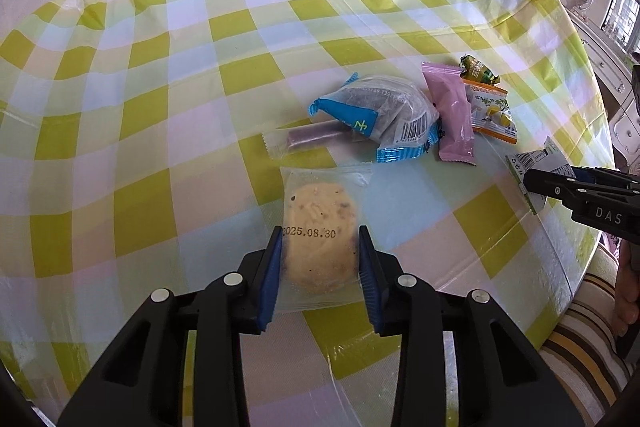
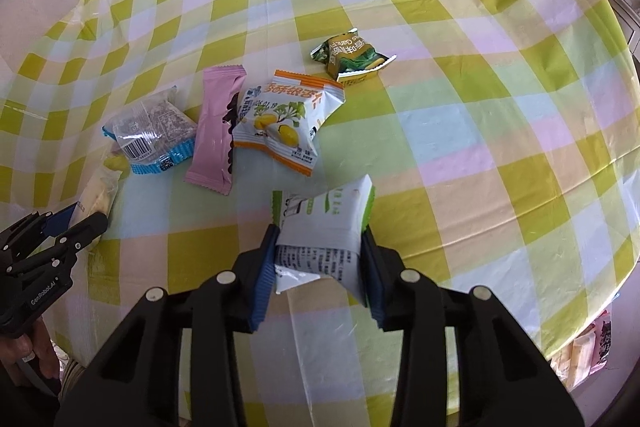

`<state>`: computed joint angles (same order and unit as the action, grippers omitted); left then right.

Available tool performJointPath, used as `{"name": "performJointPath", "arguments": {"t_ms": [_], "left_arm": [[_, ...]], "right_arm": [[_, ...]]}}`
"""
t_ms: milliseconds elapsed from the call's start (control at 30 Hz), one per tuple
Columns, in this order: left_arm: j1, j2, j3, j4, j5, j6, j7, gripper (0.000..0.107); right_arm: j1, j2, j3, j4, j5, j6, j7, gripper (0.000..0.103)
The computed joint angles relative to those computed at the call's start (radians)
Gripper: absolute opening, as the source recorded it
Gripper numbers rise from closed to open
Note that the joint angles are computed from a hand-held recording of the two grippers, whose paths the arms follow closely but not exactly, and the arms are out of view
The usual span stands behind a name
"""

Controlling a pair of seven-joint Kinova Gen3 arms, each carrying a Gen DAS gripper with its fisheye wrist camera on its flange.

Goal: Organize snacks
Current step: 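Carry both packs over the white box and open both tools to drop them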

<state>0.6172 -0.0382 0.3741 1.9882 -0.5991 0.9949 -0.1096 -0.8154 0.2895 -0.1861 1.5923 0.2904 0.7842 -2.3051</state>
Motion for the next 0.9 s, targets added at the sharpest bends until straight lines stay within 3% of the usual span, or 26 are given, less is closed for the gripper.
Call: {"name": "performJointPath", "arguments": {"t_ms": [233,400,667,900], "left_arm": [[0.069,0.022,0.05,-0.078,-0.037,0.081,0.08,0.035],[0.142,0.09,0.049,-0.176,-0.079,0.103,0.067,0.035],[0.255,0.237,-0.006,-0.371,-0.099,0.069,-0.056,0.035],[0.318,0.392,-0.035,-0.586,-0.054,0.041,-0.265,0.035]], "right_arm": [[0.038,-0.081,-0.013,0.069,-0.015,-0.02,0.026,0.039],[0.093,-0.16,-0.023,0.141,-0.026,-0.034,0.044,0.039],[0.229,-0.293,-0.028,0.261,-0.052,-0.042,0.095,0.039],[0.368,-0.382,-0.007,0.361,-0.077,-0.04,0.155,0.039]]}}
